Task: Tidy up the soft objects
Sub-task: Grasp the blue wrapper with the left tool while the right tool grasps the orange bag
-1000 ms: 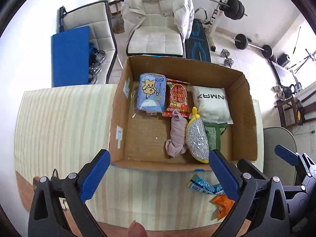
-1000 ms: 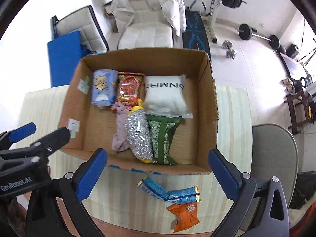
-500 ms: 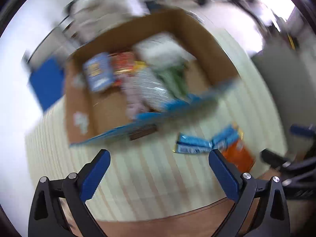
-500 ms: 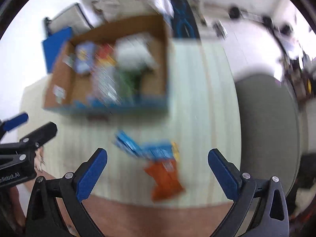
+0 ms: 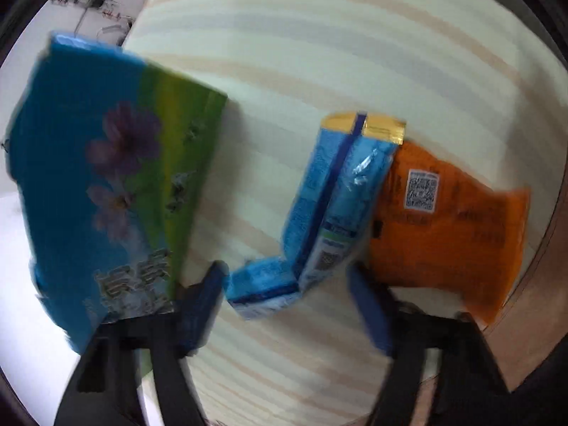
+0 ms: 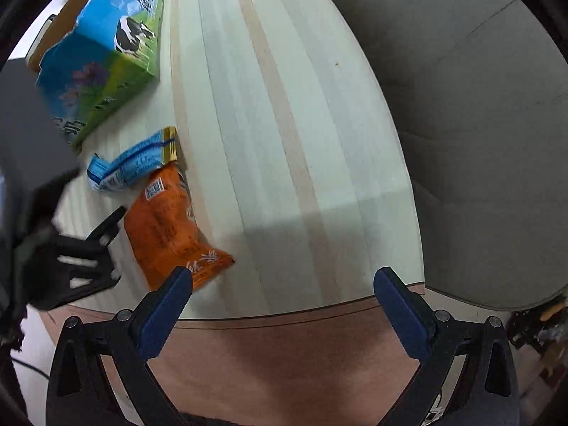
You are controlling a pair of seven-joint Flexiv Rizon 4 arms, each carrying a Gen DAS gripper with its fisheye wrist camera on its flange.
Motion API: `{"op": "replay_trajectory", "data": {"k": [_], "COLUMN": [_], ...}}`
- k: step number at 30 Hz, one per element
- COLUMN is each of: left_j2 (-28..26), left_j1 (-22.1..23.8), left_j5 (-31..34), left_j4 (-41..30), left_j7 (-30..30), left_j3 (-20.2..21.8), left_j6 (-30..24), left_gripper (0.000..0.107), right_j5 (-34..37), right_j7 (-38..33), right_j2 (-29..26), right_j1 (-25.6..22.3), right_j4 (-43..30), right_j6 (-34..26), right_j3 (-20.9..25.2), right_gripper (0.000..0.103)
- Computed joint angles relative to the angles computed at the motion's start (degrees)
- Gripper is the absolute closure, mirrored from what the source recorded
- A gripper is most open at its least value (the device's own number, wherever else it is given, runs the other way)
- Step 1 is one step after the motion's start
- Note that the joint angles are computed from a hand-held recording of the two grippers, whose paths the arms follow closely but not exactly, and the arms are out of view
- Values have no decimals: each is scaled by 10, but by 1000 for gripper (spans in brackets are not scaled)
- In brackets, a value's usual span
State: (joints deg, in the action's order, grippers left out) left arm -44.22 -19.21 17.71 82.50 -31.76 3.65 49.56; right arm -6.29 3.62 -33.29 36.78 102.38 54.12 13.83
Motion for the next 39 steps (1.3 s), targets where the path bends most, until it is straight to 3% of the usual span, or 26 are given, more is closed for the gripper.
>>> {"op": "replay_trajectory", "data": {"k": [1,3,5,10,12,17,18,19,21,22,28,30,35,36,37,39], "left_j2": [-3,-5,-7,-58,-67,-76,-78,-79,-77,-73,-26,-37,-95,-98,-97,-106], "left_j1": [-6,-8,2,61,96,167,174,179,183,179,149,138,110,106,103,97], "left_j5": [-3,-6,-35,-142,-179,-245,-248,-250,-242,-231,-199,-194,-173,-169,-163,-162], "left_j4": [-12,-23,-45,-171,-184,-178,-178,-175,-164,-159,-113,-132,-204,-204,-198,-206], "left_j7": [-15,-43,-76,-267,-320,-389,-392,-391,-372,-359,-302,-300,-324,-328,-331,-336], "left_j3": [8,16,15,21,9,-21,-24,-27,-30,-30,-37,-37,-26,-24,-22,-24], "left_j6": [-26,-55,-126,-402,-441,-452,-451,-448,-439,-430,-349,-358,-394,-385,-373,-361], "left_gripper": [72,78,79,79,79,66,59,59,59,59,57,49,49,58,79,83], "right_j5": [-1,-4,-7,-13,-9,-3,-5,-4,1,2,32,46,54,54,55,57], "right_j7": [-3,-12,-24,-61,-82,-114,-122,-129,-143,-146,-168,-159,-147,-147,-150,-156], "right_j2": [0,-1,-11,-35,-56,-110,-125,-133,-148,-152,-154,-147,-142,-142,-146,-154], "right_j1": [0,0,0,0,-2,5,7,9,12,17,18,18,18,18,16,15], "right_j4": [1,1,-14,-57,-86,-167,-195,-211,-239,-249,-257,-237,-223,-222,-226,-231], "right_j6": [2,8,7,4,6,-25,-52,-72,-102,-116,-100,-70,-68,-68,-71,-74], "right_j3": [1,2,1,1,5,-2,-2,-3,-1,-2,4,3,3,4,6,8], "right_gripper": [0,0,0,0,0,0,5,10,51,54,54,53,51,51,51,51]}}
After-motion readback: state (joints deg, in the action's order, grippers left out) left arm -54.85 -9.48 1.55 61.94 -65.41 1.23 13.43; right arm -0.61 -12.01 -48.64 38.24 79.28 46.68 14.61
